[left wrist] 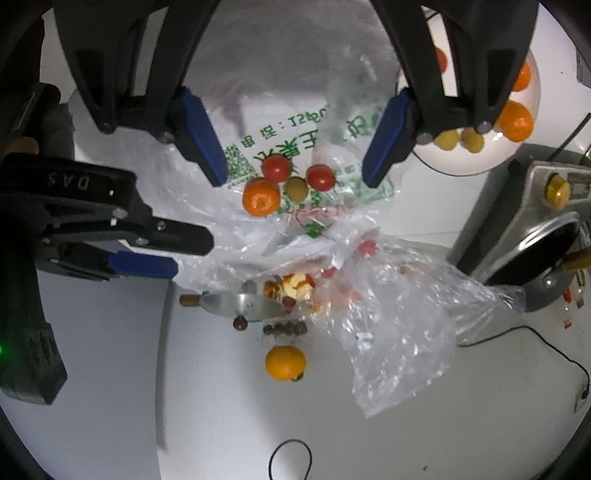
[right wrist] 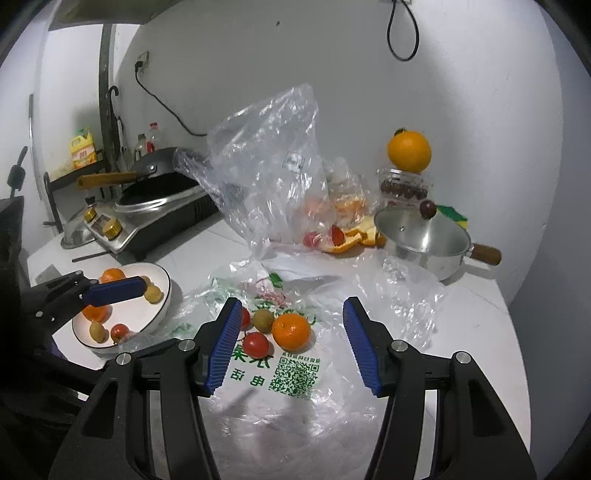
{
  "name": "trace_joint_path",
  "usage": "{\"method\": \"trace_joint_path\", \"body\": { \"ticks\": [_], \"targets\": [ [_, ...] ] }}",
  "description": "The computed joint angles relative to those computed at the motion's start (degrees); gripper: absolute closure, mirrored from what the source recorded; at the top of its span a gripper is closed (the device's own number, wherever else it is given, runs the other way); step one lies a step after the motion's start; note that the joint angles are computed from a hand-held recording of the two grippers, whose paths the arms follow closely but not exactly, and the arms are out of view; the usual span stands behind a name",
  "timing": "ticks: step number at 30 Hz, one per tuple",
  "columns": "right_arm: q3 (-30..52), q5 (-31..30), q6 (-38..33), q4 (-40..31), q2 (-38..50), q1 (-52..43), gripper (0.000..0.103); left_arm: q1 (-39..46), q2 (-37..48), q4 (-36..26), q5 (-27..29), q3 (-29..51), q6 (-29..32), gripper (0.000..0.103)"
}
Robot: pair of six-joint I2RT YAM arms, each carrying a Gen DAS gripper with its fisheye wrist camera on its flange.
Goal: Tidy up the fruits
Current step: 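Move both open grippers from the plate back to the fruit on the bag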
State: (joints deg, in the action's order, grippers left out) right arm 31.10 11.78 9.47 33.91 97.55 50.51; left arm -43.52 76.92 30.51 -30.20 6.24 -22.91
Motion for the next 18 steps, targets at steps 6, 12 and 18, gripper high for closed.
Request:
{"method": "trace_joint_path", "body": {
  "ticks": [6, 12, 18],
  "targets": [
    [2.23, -4.22, -0.77, 1.19, 4.25, -2.92, 0.044, 3.29, 9.83, 5.73, 3.43, 2.92, 1.70, 0.030],
    [5.45, -7.80, -1.25, 1.13, 8.90, -5.54, 0.053, 6.88, 18.52, 7.92, 8.28, 7.37, 3.65, 0.044],
    [7.69, -9.99, -1.95, 0.86, 11.97, -7.80, 0.054, 9.51, 24.56, 7.65, 12.12, 11.64, 4.14, 0.051]
  ]
}}
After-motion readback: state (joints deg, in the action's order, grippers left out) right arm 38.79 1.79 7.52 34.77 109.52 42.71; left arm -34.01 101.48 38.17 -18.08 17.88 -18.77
